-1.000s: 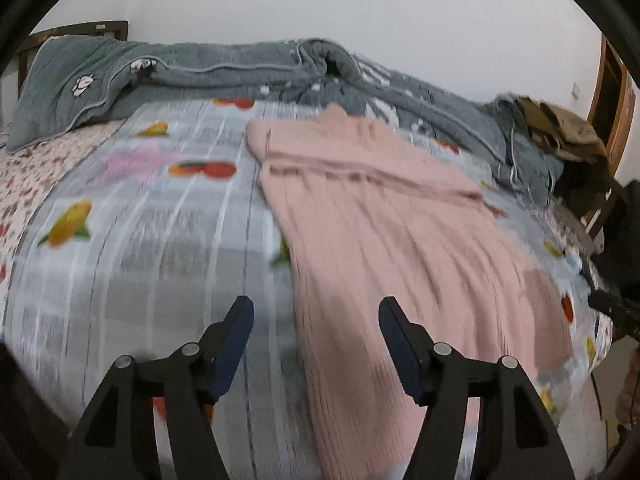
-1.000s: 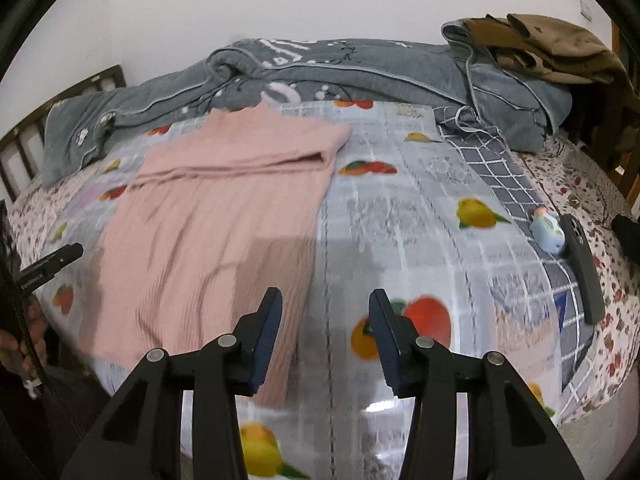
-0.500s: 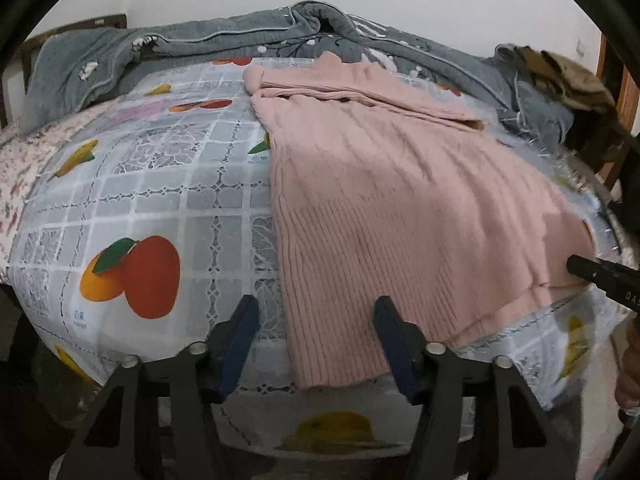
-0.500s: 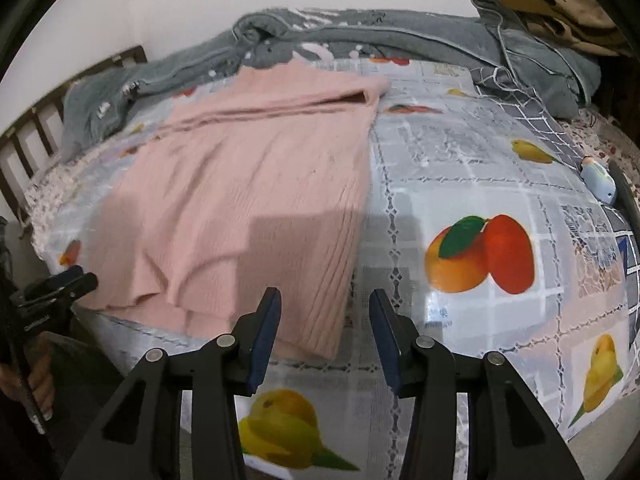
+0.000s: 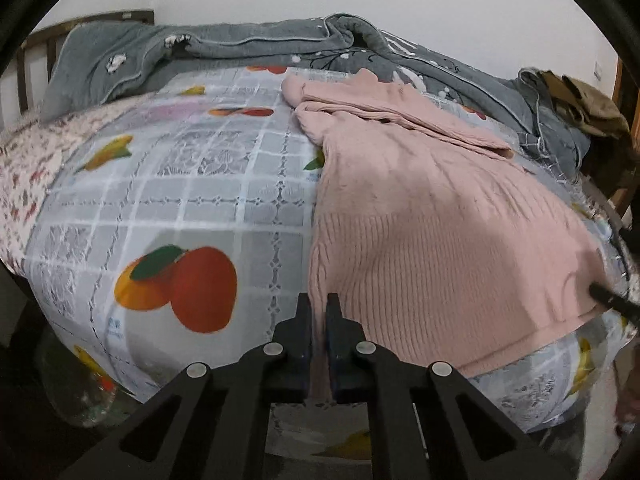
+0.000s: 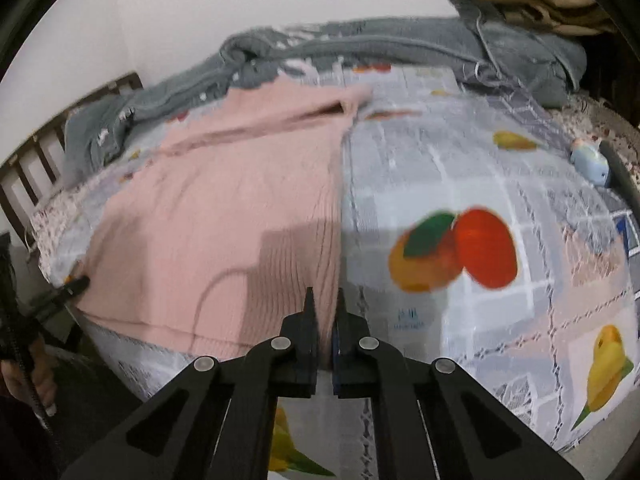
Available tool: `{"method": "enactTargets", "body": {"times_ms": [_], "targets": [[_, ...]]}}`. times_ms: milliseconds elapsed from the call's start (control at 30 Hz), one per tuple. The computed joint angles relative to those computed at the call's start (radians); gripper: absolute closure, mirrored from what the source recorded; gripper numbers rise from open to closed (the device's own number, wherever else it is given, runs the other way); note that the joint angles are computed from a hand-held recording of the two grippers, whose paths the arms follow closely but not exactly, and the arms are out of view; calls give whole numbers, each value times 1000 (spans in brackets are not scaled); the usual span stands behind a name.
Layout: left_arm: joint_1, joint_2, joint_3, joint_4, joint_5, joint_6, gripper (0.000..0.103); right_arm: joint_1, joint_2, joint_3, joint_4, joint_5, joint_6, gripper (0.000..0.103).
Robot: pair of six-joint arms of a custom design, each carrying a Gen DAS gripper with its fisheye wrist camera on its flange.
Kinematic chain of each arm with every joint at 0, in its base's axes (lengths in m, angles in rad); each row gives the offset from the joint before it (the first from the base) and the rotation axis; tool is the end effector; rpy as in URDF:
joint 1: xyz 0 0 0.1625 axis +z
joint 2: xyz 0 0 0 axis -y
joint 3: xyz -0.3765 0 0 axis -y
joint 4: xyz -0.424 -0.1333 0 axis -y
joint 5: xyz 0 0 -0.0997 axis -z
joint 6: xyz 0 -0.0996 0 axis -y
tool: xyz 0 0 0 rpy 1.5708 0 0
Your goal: Fold small clothes
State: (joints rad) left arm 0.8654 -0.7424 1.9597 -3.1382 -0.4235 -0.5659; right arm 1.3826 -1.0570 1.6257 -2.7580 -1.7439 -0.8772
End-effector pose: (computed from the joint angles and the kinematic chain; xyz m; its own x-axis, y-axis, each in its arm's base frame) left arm -0.1742 -0.5503 0.0150 -0.7618 -0.3595 -0.5389 0.2376 0.6189 -0.7487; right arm -0.0132 -0.6901 0.2399 -0.7239 -0.4349 0.5356 -0.6323 0.7288 -0.2628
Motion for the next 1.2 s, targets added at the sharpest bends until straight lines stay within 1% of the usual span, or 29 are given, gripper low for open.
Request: {"method": "enactTargets", "body": {"times_ms": [100, 167, 200, 267, 333, 367, 400, 433, 533, 633, 733, 833, 900, 967, 1033, 1100, 1200], "targets": [[10, -19, 18, -34, -72, 4, 92, 5, -8, 9, 26, -6, -2, 97], [12, -20, 25, -56, -79, 11, 87, 7, -8, 14, 11, -12, 0, 95], [13, -19, 29, -70, -82, 16, 82, 8, -6, 15, 5, -17, 0, 92], [18, -20, 37, -103, -105, 21, 79, 11, -7, 14, 5, -33, 2, 88], [25, -19, 38, -127, -133, 34, 73, 12, -9, 12, 20, -30, 12, 79], [25, -15, 34, -131, -136, 41, 71, 11, -12, 15, 22, -26, 13, 76], [24, -8, 32, -144, -138, 57, 66, 11, -12, 18, 19, -23, 14, 73], [22, -4, 30, -144, -137, 63, 63, 11, -11, 21, 12, -26, 14, 72], [17, 3, 28, -149, -132, 66, 61, 14, -5, 23, 12, -40, 16, 72], [18, 2, 34, -170, -148, 71, 61, 13, -1, 26, 5, -35, 14, 72], [19, 4, 38, -196, -151, 78, 62, 9, 4, 28, -10, -25, 30, 72], [13, 13, 31, -174, -128, 79, 62, 5, 4, 31, -16, -13, 50, 72], [6, 21, 23, -149, -104, 70, 63, 11, 7, 29, -18, -28, 62, 72], [4, 21, 21, -134, -98, 65, 63, 14, 10, 30, -27, -41, 76, 72], [7, 15, 25, -142, -111, 67, 62, 21, 16, 28, -33, -60, 77, 72], [16, 1, 37, -171, -143, 66, 62, 27, 20, 31, -49, -79, 65, 72], [22, -6, 41, -178, -167, 56, 63, 30, 22, 45, -84, -96, 23, 72]]}}
